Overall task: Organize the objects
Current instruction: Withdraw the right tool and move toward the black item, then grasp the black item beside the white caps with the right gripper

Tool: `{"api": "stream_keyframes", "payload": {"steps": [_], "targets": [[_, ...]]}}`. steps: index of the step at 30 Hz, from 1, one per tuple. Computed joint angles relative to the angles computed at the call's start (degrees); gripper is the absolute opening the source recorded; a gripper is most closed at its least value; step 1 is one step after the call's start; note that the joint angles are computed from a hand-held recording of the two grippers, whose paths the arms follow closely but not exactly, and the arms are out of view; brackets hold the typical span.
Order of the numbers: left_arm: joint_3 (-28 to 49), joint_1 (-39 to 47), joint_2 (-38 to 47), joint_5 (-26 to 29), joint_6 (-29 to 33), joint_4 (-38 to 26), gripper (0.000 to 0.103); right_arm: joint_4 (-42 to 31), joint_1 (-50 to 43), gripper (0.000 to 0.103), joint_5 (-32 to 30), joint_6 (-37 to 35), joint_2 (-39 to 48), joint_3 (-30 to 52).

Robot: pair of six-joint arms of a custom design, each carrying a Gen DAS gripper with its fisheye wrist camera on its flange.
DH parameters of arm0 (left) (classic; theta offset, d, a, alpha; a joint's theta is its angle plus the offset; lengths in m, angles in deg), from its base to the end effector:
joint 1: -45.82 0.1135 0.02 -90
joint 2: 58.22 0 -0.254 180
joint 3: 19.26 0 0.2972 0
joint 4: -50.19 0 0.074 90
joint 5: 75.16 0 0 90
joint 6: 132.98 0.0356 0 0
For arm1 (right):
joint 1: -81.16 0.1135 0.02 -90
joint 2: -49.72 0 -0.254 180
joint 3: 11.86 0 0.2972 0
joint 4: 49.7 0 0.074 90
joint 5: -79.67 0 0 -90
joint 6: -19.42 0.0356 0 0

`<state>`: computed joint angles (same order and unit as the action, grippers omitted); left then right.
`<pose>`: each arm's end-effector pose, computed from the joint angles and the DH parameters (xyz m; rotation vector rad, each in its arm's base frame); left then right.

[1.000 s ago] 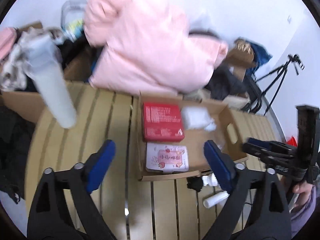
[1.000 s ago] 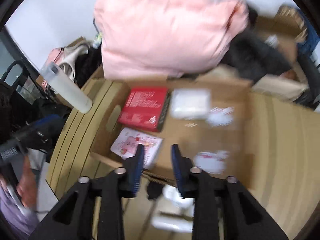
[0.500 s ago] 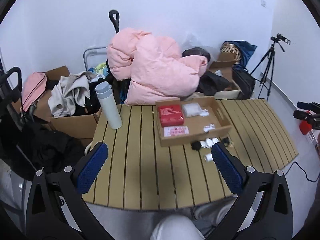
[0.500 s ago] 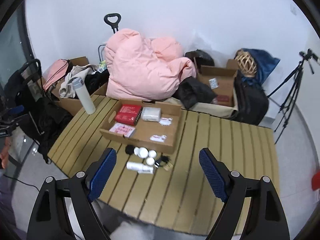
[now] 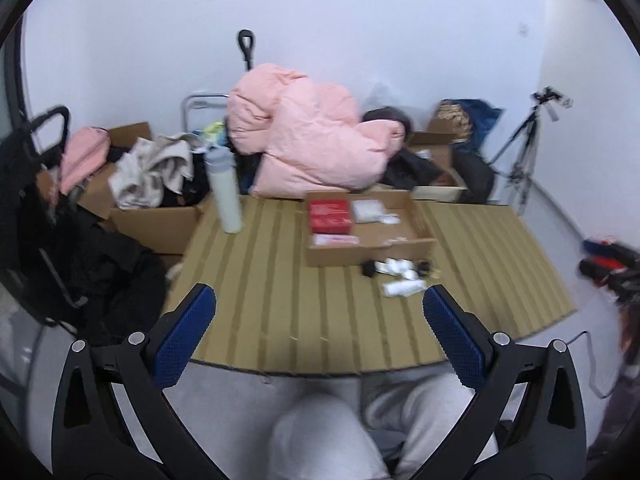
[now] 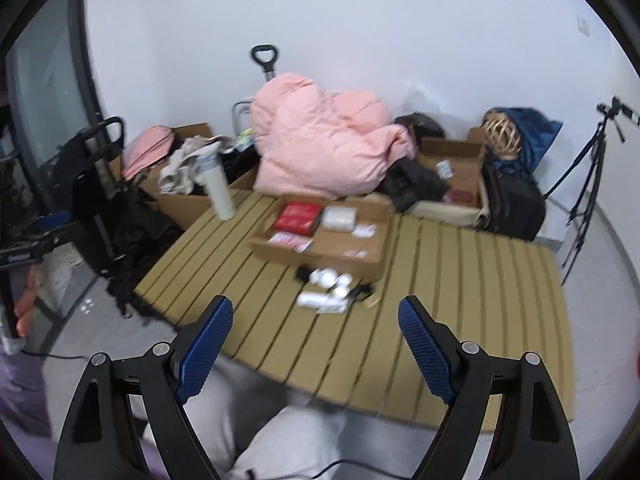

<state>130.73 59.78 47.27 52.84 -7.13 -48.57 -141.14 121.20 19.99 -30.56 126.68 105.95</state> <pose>0.3541 0.0654 0.4838 0.6824 2.1936 -0.4031 0.2060 0.1496 0.4744 0.2219 2.2907 0.0524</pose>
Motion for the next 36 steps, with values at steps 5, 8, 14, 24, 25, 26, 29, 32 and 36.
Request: {"api": "stream_keyframes", "payload": {"steps": [5,8,14,24,25,26,29,32,36], "targets": [[-20.3,3.6,-10.8,2.4,7.1,2.8,0.103,1.4,11.6,0.088,4.1,9.2,-6.6,-12.2],[-24.4,2.9,-12.4,1.5,8.9,3.3,0.103,1.8,14.8,0.088,5.3,13.6,-9.0,-17.6],[-26.1,-0.8,-11.8,-2.0,3.8,7.7,0.103,5.1,9.0,0.088,1.3,14.6,-13.7,-25.4],[-32.1,-11.7,-8.8,-7.2,-2.7,24.3,0.103,18.9,-7.3,0.088,-1.1,-3.0,-12.5,-34.8],[-32.1,-13.4,-7.4,-7.6,-3.2,26.4,0.103,20.3,-9.2,0.088,-2.7,-4.4,-11.2,-35.0],[-31.9,-14.8,-5.8,-7.7,-3.7,28.1,0.103,22.9,-12.0,0.088,-5.5,-6.3,-9.9,-35.5],[-29.8,-20.0,1.6,-11.6,-6.8,33.1,0.103,30.8,-20.1,0.086,-14.6,-10.7,-4.7,-36.5],[-24.3,-23.6,10.9,-12.8,-9.1,34.0,0.100,35.1,-25.1,0.065,-19.3,-13.7,4.4,-33.5],[-11.9,-27.1,25.2,-14.6,-11.2,32.3,0.076,40.2,-29.0,0.049,-24.7,-16.6,16.9,-27.4]]}}
